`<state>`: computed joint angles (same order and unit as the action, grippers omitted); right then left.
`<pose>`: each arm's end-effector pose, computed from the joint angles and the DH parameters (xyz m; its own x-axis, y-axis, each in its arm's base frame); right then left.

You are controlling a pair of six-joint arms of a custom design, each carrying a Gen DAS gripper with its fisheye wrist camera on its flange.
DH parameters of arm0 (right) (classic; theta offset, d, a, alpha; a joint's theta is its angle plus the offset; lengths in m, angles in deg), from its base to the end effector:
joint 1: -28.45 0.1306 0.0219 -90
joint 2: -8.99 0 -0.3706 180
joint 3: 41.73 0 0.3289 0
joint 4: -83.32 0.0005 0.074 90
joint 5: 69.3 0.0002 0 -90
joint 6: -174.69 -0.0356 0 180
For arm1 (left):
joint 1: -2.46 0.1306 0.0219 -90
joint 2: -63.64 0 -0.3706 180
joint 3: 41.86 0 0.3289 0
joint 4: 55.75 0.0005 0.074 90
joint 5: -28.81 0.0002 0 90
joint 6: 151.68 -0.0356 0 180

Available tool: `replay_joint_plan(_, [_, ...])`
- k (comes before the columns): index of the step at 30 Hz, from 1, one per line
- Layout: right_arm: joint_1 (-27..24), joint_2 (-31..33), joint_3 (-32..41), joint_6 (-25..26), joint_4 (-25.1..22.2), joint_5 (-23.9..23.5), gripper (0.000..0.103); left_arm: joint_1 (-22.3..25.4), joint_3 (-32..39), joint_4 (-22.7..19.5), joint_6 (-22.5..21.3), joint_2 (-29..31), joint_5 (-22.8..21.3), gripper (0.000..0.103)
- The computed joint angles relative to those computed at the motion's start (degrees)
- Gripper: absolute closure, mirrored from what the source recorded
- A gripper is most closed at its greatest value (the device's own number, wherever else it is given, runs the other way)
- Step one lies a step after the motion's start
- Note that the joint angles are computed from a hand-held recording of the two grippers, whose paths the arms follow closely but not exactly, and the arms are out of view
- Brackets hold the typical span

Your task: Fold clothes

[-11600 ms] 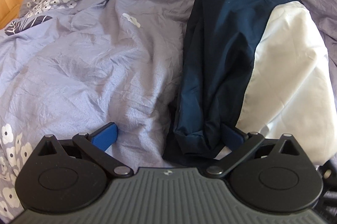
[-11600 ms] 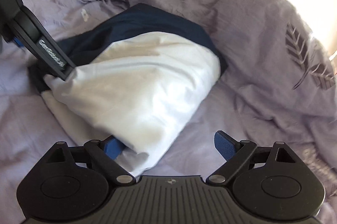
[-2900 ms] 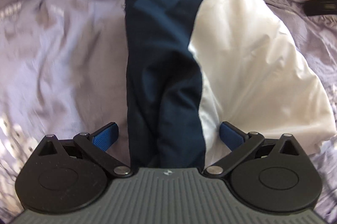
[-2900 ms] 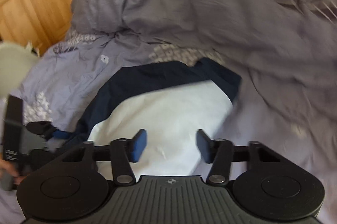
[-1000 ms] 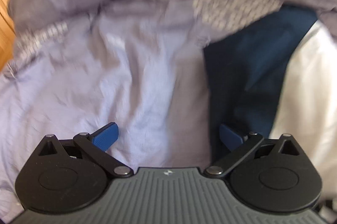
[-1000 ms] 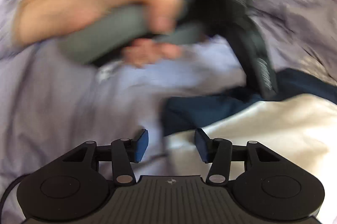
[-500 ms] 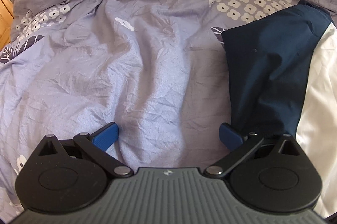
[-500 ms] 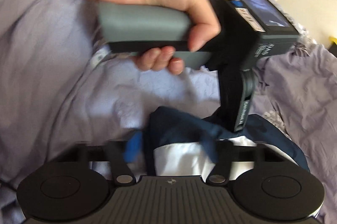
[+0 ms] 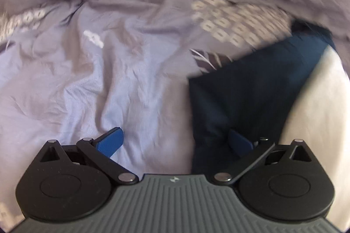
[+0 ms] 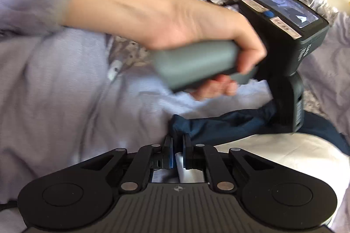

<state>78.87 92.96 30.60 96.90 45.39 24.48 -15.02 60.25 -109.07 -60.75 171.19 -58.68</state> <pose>0.2418 0.2880 0.3493 -0.3171 -0.7148 -0.6232 -0.8276 0.5295 -0.1862 0.4932 -0.1575 0.3590 -0.8206 0.2414 -0.5179 0.3085 0.9501 -0.0459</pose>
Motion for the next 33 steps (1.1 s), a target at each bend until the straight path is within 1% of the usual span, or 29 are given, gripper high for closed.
replay_joint_plan(1, [-1.0, 0.0, 0.8, 0.0, -2.1, -4.2, 0.094, -0.2, 1.5, -0.7, 0.0, 1.3, -0.4, 0.0])
replay_joint_plan(2, [-2.0, -0.2, 1.5, 0.2, -3.9, -8.1, 0.098, -0.6, 3.0, -1.3, -0.5, 2.4, -1.1, 0.0])
replay_joint_plan(3, [-3.0, -0.8, 2.0, 0.3, -5.2, -11.6, 0.098, -1.0, 4.1, -1.9, -1.5, 3.1, -2.1, 0.0])
replay_joint_plan(4, [-4.0, -1.6, 2.2, 0.0, -5.7, -14.5, 0.097, -1.3, 4.8, -2.3, -2.8, 3.2, -3.2, 0.0])
replay_joint_plan(5, [-5.1, -3.0, 1.7, -1.7, -3.7, -15.0, 0.095, -1.5, 5.0, -2.3, -4.1, 2.9, -3.7, 0.0])
replay_joint_plan(7, [-7.0, -4.7, 0.9, -6.9, 1.1, -11.6, 0.089, -1.0, 4.7, -2.0, -5.4, 2.0, -3.1, 0.0])
replay_joint_plan(8, [-7.8, -4.4, 0.8, -9.2, 3.4, -8.2, 0.087, -0.7, 5.0, -2.5, -5.3, 2.0, -2.7, 0.0])
replay_joint_plan(9, [-7.9, -4.0, 0.6, -10.3, 4.4, -3.6, 0.082, -0.4, 5.5, -3.4, -4.8, 2.2, -2.2, 0.0])
replay_joint_plan(10, [-7.1, -3.9, 0.4, -10.4, 3.2, 1.1, 0.08, -0.2, 5.7, -3.9, -4.5, 2.3, -2.2, 0.0])
replay_joint_plan(11, [-6.8, -3.2, 0.8, -9.8, 0.6, 3.7, 0.08, -0.2, 5.5, -3.9, -4.5, 2.0, -2.4, 0.0])
replay_joint_plan(12, [-7.6, -2.1, 2.2, -7.2, -4.9, 0.6, 0.08, -0.1, 5.0, -3.8, -4.7, 1.5, -2.7, 0.0])
replay_joint_plan(14, [-9.7, -2.9, 4.0, -2.0, -13.5, -11.8, 0.08, 0.0, 3.9, -3.2, -5.0, 0.3, -3.2, 0.0])
replay_joint_plan(15, [-10.8, -3.5, 5.1, 0.0, -17.6, -17.5, 0.077, 0.2, 3.0, -2.5, -5.3, -0.6, -3.6, 0.0])
replay_joint_plan(16, [-12.1, -4.7, 5.8, 0.0, -20.0, -21.0, 0.067, 0.4, 2.1, -1.8, -5.7, -1.6, -3.7, 0.0])
replay_joint_plan(17, [-13.5, -6.7, 5.6, -1.3, -19.8, -22.3, 0.062, 0.7, 1.4, -1.3, -6.1, -2.4, -3.6, 0.0])
replay_joint_plan(18, [-15.2, -8.3, 5.4, -3.0, -18.9, -22.5, 0.047, 1.0, 0.7, -0.8, -6.6, -3.3, -3.4, 0.0])
replay_joint_plan(19, [-17.4, -9.0, 4.9, -5.2, -16.4, -20.5, 0.038, 1.2, 0.3, -0.8, -6.7, -4.0, -3.1, 0.0])
replay_joint_plan(20, [-19.6, -9.6, 4.6, -7.3, -13.8, -18.3, 0.038, 1.5, 0.2, -1.1, -6.3, -4.6, -2.2, 0.0])
replay_joint_plan(21, [-21.7, -9.9, 4.4, -9.5, -11.2, -16.1, 0.038, 1.8, -0.1, -1.2, -5.3, -5.4, -0.3, 0.0])
replay_joint_plan(23, [-25.6, -8.4, 4.3, -13.1, -6.6, -11.3, 0.039, 2.1, -0.8, -1.8, -4.3, -6.6, 4.9, 0.0])
replay_joint_plan(24, [-27.3, -6.8, 4.8, -12.8, -6.3, -10.2, 0.039, 1.8, -2.1, -1.3, -5.3, -7.3, 6.3, 0.0])
replay_joint_plan(25, [-29.1, -4.7, 5.7, -10.1, -8.1, -9.3, 0.039, 1.3, -4.0, 0.2, -7.0, -8.3, 5.7, 0.0])
replay_joint_plan(27, [-31.5, -2.4, 7.6, -4.6, -13.0, -6.8, 0.037, 0.1, -7.6, 2.3, -9.5, -9.4, 0.2, 0.0])
replay_joint_plan(28, [-32.1, -2.0, 8.4, -3.0, -15.4, -5.4, 0.037, 0.1, -8.5, 1.8, -9.8, -9.4, -1.9, 0.0])
replay_joint_plan(29, [-32.5, -2.3, 9.2, -4.0, -17.5, -4.7, 0.036, 0.5, -8.6, 0.0, -9.1, -9.0, -2.9, 0.0])
replay_joint_plan(31, [-33.3, -3.6, 10.4, -7.3, -21.4, -5.2, 0.036, 1.4, -8.1, -2.6, -6.6, -9.0, -2.2, 0.0])
replay_joint_plan(33, [-33.0, -3.6, 10.4, -7.5, -22.7, -4.7, 0.034, 2.1, -7.6, -4.7, -4.7, -9.5, -1.1, 0.0])
